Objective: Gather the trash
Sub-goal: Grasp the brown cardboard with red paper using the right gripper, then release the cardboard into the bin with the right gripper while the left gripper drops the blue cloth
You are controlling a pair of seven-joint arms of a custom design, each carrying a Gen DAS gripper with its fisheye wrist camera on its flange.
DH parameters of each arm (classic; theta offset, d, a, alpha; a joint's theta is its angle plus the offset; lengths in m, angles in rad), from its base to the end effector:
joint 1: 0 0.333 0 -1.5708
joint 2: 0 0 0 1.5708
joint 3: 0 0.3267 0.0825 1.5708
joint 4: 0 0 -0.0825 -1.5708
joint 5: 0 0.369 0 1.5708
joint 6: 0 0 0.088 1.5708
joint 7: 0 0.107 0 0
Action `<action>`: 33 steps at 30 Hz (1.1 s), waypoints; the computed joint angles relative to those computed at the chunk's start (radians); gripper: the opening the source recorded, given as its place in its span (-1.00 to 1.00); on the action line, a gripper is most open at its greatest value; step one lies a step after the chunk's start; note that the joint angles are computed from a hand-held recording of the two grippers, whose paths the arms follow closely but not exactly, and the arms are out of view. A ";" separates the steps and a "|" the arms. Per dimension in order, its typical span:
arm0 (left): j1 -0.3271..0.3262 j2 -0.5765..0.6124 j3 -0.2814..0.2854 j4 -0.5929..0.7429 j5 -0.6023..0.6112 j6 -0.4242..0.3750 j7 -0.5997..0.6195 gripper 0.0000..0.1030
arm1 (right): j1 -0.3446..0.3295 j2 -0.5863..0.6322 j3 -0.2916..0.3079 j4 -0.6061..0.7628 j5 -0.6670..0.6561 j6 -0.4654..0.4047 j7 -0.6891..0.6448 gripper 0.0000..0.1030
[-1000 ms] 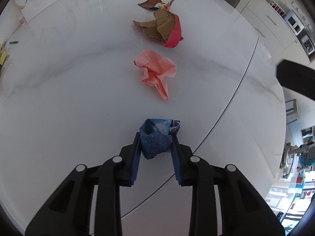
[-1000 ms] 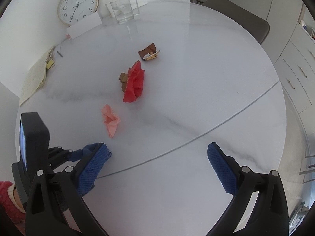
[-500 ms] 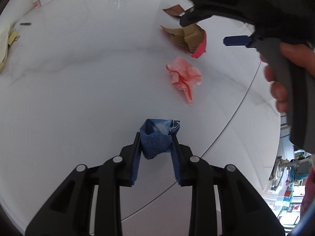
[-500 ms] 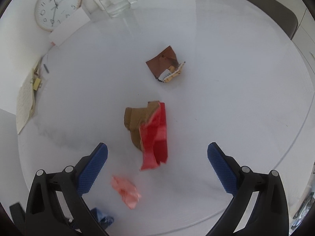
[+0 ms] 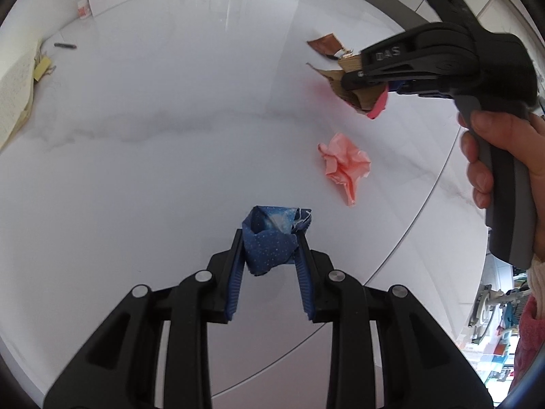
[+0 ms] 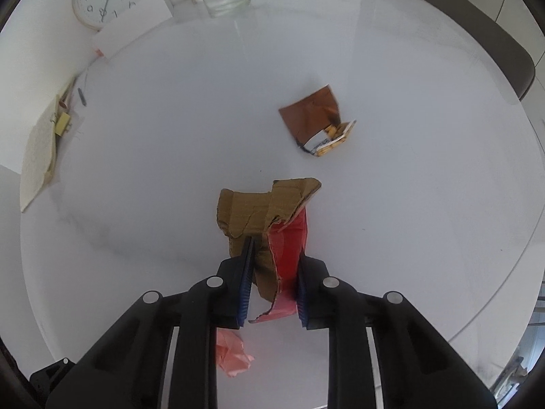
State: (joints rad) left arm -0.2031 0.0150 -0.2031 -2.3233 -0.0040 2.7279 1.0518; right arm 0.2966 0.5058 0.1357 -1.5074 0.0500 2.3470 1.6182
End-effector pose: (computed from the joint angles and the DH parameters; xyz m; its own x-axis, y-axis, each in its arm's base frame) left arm 0.4891 -0.2100 0.3962 0.0815 -0.9777 0.1936 -0.9341 -0.1427 -0.3271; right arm 0.6583 0.2845 0.4258 0.3392 -0.9322 -0.1260 -0.9028 -0.2850 -0.3219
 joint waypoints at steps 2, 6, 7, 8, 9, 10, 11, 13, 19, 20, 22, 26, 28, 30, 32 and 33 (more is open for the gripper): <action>-0.001 -0.023 -0.001 -0.006 0.003 -0.005 0.003 -0.45 | -0.024 -0.067 0.007 -0.083 0.027 0.051 -0.018 -0.57; -0.009 -0.079 -0.021 -0.031 0.030 -0.003 -0.026 -0.45 | -0.059 -0.202 0.002 -0.241 0.063 0.129 -0.059 -0.57; -0.012 -0.087 -0.028 -0.034 0.028 -0.002 -0.030 -0.45 | -0.072 -0.253 -0.001 -0.304 0.080 0.151 -0.077 -0.57; -0.016 -0.093 -0.034 -0.033 0.016 -0.004 -0.023 -0.45 | -0.079 -0.288 -0.006 -0.348 0.092 0.167 -0.090 -0.57; -0.026 -0.102 -0.040 -0.041 -0.004 0.000 -0.007 -0.45 | -0.091 -0.343 -0.014 -0.417 0.114 0.188 -0.109 -0.57; -0.030 -0.107 -0.047 -0.039 -0.005 -0.003 -0.006 -0.45 | -0.099 -0.397 -0.023 -0.482 0.136 0.208 -0.127 -0.57; -0.035 -0.109 -0.060 -0.042 0.008 0.002 -0.019 -0.45 | -0.100 -0.437 -0.033 -0.530 0.149 0.218 -0.137 -0.57; -0.058 -0.137 -0.075 -0.049 -0.007 -0.012 0.006 -0.45 | -0.109 -0.550 -0.069 -0.662 0.170 0.243 -0.165 -0.57; -0.150 -0.102 -0.124 0.035 -0.072 -0.044 0.105 -0.45 | -0.130 -0.851 -0.188 -0.995 0.141 0.257 -0.172 -0.57; -0.171 -0.084 -0.135 0.058 -0.081 -0.047 0.125 -0.45 | -0.141 -0.898 -0.205 -1.040 0.123 0.250 -0.167 -0.57; -0.209 -0.060 -0.153 0.090 -0.090 -0.056 0.148 -0.45 | -0.177 -1.008 -0.244 -1.141 0.082 0.222 -0.156 -0.57; -0.283 0.012 -0.182 0.176 -0.107 -0.083 0.182 -0.45 | -0.265 -1.181 -0.303 -1.280 0.008 0.150 -0.133 -0.57; -0.326 0.067 -0.200 0.237 -0.118 -0.113 0.207 -0.45 | -0.311 -1.254 -0.335 -1.328 -0.018 0.109 -0.131 -0.57; -0.357 0.112 -0.209 0.282 -0.147 -0.139 0.236 -0.45 | -0.362 -1.323 -0.367 -1.371 -0.042 0.068 -0.136 -0.57; -0.390 0.175 -0.221 0.342 -0.174 -0.176 0.259 -0.45 | -0.406 -1.372 -0.394 -1.400 -0.060 0.035 -0.149 -0.57; -0.408 0.198 -0.218 0.366 -0.171 -0.190 0.256 -0.45 | -0.419 -1.387 -0.401 -1.409 -0.063 0.024 -0.153 -0.57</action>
